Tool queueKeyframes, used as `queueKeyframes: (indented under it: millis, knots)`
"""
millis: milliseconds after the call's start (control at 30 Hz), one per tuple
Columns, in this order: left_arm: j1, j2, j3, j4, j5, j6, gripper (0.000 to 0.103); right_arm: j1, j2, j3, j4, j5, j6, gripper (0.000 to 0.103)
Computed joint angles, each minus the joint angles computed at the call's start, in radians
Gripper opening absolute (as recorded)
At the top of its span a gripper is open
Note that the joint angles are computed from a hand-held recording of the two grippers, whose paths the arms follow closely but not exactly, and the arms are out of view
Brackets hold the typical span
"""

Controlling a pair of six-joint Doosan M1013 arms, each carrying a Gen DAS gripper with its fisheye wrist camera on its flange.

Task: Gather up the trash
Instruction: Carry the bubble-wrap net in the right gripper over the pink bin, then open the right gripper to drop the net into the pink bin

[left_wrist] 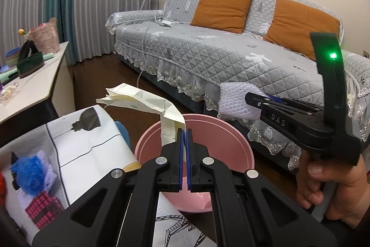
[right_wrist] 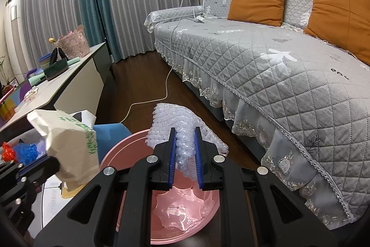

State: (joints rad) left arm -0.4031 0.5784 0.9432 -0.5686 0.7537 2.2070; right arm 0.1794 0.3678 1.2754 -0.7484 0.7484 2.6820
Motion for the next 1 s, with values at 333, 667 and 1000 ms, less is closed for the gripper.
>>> queueKeyframes:
  millis: [333, 667, 1000]
  knots:
    - [-0.002, 0.044, -0.051, 0.011, 0.055, -0.026, 0.002, -0.006, 0.012, -0.009, 0.017, 0.012, -0.024, 0.015]
    - [-0.003, 0.061, -0.074, 0.011, 0.081, -0.033, 0.002, -0.01, 0.02, -0.015, 0.033, 0.015, -0.039, 0.016]
    - [0.002, 0.065, -0.089, 0.026, 0.123, -0.071, 0.005, -0.011, 0.021, -0.013, 0.0, 0.047, 0.0, 0.043]
